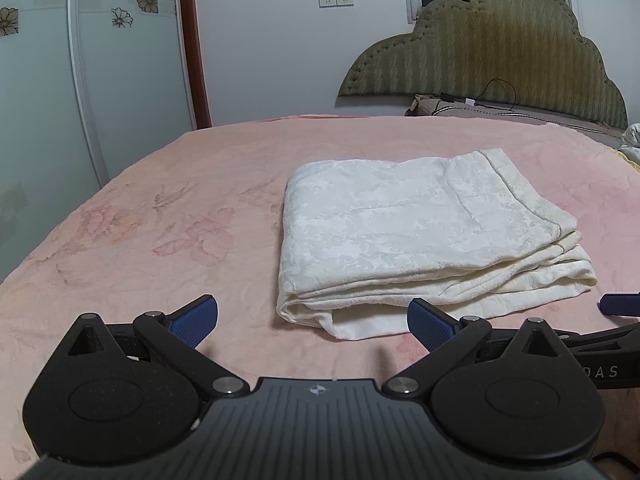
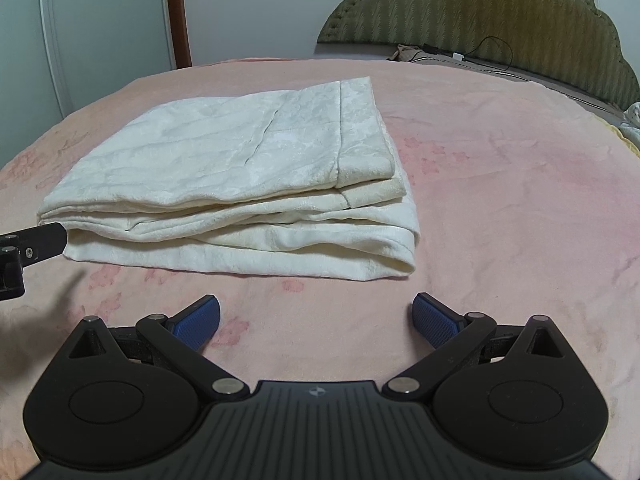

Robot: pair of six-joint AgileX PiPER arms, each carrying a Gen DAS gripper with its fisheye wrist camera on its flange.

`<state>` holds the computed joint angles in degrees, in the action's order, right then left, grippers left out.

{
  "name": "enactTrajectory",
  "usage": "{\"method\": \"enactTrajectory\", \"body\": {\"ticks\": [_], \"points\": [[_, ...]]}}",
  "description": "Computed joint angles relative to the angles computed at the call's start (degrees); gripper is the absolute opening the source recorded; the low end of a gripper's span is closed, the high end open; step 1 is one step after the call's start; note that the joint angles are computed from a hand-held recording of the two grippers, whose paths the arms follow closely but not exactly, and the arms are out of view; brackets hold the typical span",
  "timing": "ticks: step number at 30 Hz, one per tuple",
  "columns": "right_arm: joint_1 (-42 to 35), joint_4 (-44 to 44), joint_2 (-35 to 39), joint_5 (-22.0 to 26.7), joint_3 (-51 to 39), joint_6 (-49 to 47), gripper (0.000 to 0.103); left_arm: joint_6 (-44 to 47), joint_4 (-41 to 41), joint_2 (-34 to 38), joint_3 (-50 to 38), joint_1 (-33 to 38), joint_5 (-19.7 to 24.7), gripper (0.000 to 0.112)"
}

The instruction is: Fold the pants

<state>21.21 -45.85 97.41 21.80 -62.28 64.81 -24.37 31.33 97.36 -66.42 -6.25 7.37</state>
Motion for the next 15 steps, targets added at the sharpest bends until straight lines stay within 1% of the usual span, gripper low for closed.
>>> {"method": "enactTrajectory", "body": {"ticks": [3, 6, 11, 14, 15], "points": [[0.0, 0.0, 0.4, 0.1, -0.4, -0.1, 0.103, -3.6, 3.8, 0.0, 0.3, -0.1, -0.3, 0.102], [0.1, -0.3, 0.6, 0.1, -0.6, 0.1, 0.103, -13.6, 14.4, -0.1, 0.8, -0.5, -0.6, 0.102], [0.1, -0.9, 0.6, -0.1, -0.3, 0.7, 0.103, -22.3, 23.5, -0.2, 1.2, -0.7, -0.7, 0.102], [0.1, -0.9, 0.6, -0.1, -0.4, 0.7, 0.103, -30.2, 31.7, -0.2, 1.5, -0.8, -0.6, 0.102], [0.1, -0.9, 0.6, -0.1, -0.4, 0.7, 0.103, -30.5, 32.0, -0.2, 1.5, -0.8, -0.6, 0.102]]}}
